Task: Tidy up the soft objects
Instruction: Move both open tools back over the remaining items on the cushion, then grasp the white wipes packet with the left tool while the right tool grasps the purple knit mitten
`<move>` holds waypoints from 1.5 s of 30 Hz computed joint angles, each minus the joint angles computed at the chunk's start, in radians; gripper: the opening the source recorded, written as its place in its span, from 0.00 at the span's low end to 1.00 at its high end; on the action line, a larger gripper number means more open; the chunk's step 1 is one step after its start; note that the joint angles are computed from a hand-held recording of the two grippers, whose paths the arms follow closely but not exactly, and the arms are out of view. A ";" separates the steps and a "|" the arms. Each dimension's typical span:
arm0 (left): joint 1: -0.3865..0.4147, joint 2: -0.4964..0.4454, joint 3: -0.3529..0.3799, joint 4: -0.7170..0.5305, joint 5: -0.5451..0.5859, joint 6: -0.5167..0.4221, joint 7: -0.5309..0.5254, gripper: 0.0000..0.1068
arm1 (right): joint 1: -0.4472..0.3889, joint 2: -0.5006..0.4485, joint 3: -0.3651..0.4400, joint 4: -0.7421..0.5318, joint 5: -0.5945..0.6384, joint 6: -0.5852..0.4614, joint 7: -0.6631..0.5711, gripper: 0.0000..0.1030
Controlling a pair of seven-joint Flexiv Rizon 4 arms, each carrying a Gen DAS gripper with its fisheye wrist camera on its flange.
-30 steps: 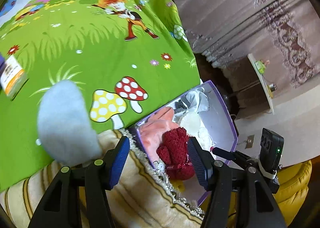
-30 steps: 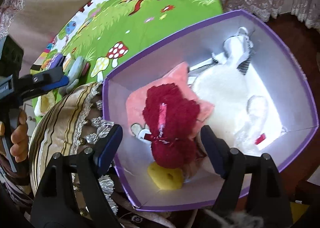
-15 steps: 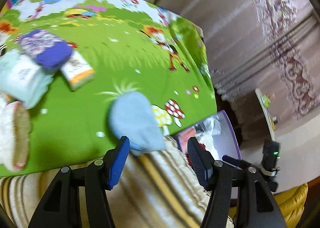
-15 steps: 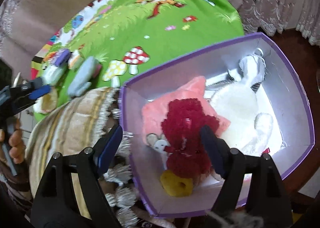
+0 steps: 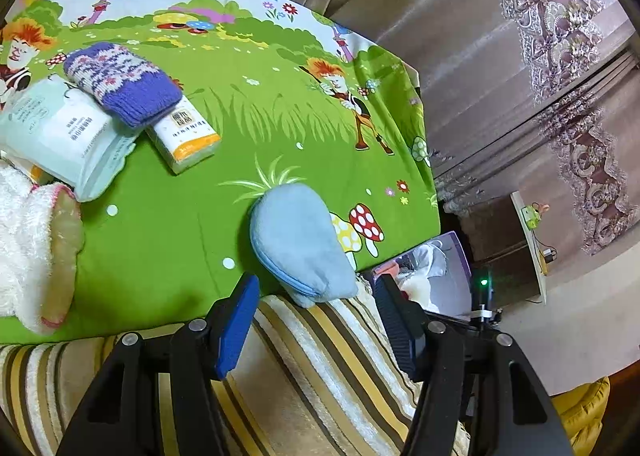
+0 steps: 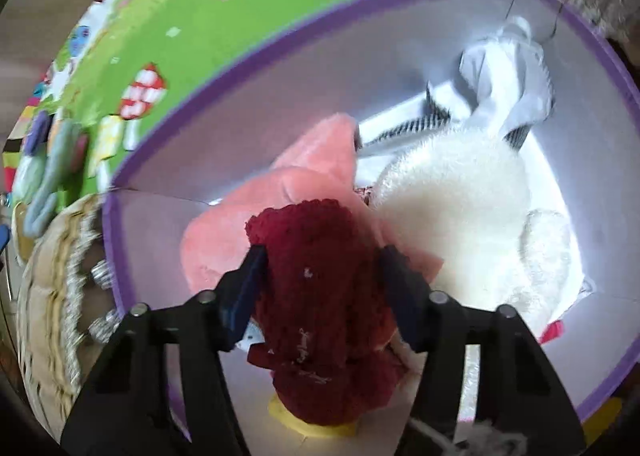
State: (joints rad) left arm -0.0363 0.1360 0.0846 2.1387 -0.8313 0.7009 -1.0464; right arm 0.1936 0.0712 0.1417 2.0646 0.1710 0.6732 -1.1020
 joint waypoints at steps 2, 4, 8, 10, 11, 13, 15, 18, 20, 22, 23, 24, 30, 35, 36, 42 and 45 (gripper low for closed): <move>0.004 -0.002 0.002 -0.001 0.003 0.010 -0.003 0.57 | 0.006 -0.023 -0.002 -0.013 0.038 -0.004 -0.012 0.58; 0.009 -0.003 0.007 -0.001 -0.003 0.014 -0.007 0.57 | 0.011 -0.048 -0.002 -0.030 0.079 -0.019 -0.024 0.58; 0.026 0.004 0.022 0.004 -0.010 0.028 -0.006 0.57 | 0.014 -0.103 0.004 -0.071 0.173 -0.066 -0.076 0.61; 0.039 0.009 0.032 0.005 -0.011 0.032 -0.009 0.57 | 0.011 -0.113 0.006 -0.087 0.160 -0.085 -0.080 0.62; 0.047 0.011 0.038 0.005 -0.014 0.033 -0.009 0.57 | 0.012 -0.117 0.008 -0.097 0.142 -0.101 -0.079 0.62; 0.066 0.022 0.056 0.008 -0.025 0.038 -0.001 0.57 | 0.020 -0.113 0.015 -0.109 0.076 -0.122 -0.060 0.67; 0.085 0.028 0.068 0.008 -0.032 0.056 -0.007 0.57 | 0.025 -0.097 0.019 -0.115 0.027 -0.132 -0.046 0.74; 0.128 0.029 0.093 0.012 -0.025 0.089 -0.037 0.57 | 0.028 -0.064 0.020 -0.121 -0.047 -0.133 -0.019 0.82; 0.160 0.019 0.110 0.014 -0.022 0.101 -0.068 0.59 | 0.030 -0.051 0.019 -0.135 -0.068 -0.130 -0.015 0.82; 0.189 0.005 0.120 0.015 -0.018 0.107 -0.102 0.62 | 0.032 -0.041 0.018 -0.150 -0.082 -0.121 -0.005 0.82; 0.204 -0.002 0.124 0.014 -0.013 0.108 -0.123 0.63 | 0.035 -0.038 0.020 -0.159 -0.096 -0.116 0.007 0.82; 0.216 -0.008 0.125 0.013 -0.006 0.108 -0.141 0.65 | 0.036 -0.038 0.017 -0.171 -0.103 -0.113 0.003 0.82; 0.265 -0.035 0.131 0.030 0.009 0.102 -0.242 0.69 | 0.075 -0.069 0.037 -0.244 -0.099 -0.067 -0.009 0.82; 0.286 -0.033 0.129 0.059 -0.004 0.156 -0.303 0.69 | 0.119 -0.111 0.059 -0.295 -0.092 -0.021 0.012 0.83; 0.284 -0.027 0.127 0.065 -0.011 0.179 -0.298 0.69 | 0.128 -0.124 0.062 -0.311 -0.093 -0.019 0.010 0.83; 0.270 -0.021 0.126 0.070 -0.075 0.215 -0.255 0.69 | 0.167 -0.222 0.074 -0.402 -0.099 0.001 -0.041 0.83; 0.252 -0.029 0.117 0.043 -0.140 0.171 -0.171 0.69 | 0.194 -0.289 0.082 -0.476 -0.117 0.004 -0.070 0.83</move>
State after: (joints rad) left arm 0.2155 0.1068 0.2015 2.1813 -0.9711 0.8714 -1.2176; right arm 0.3877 -0.2175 0.2236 1.5889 0.0541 0.6767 -1.1723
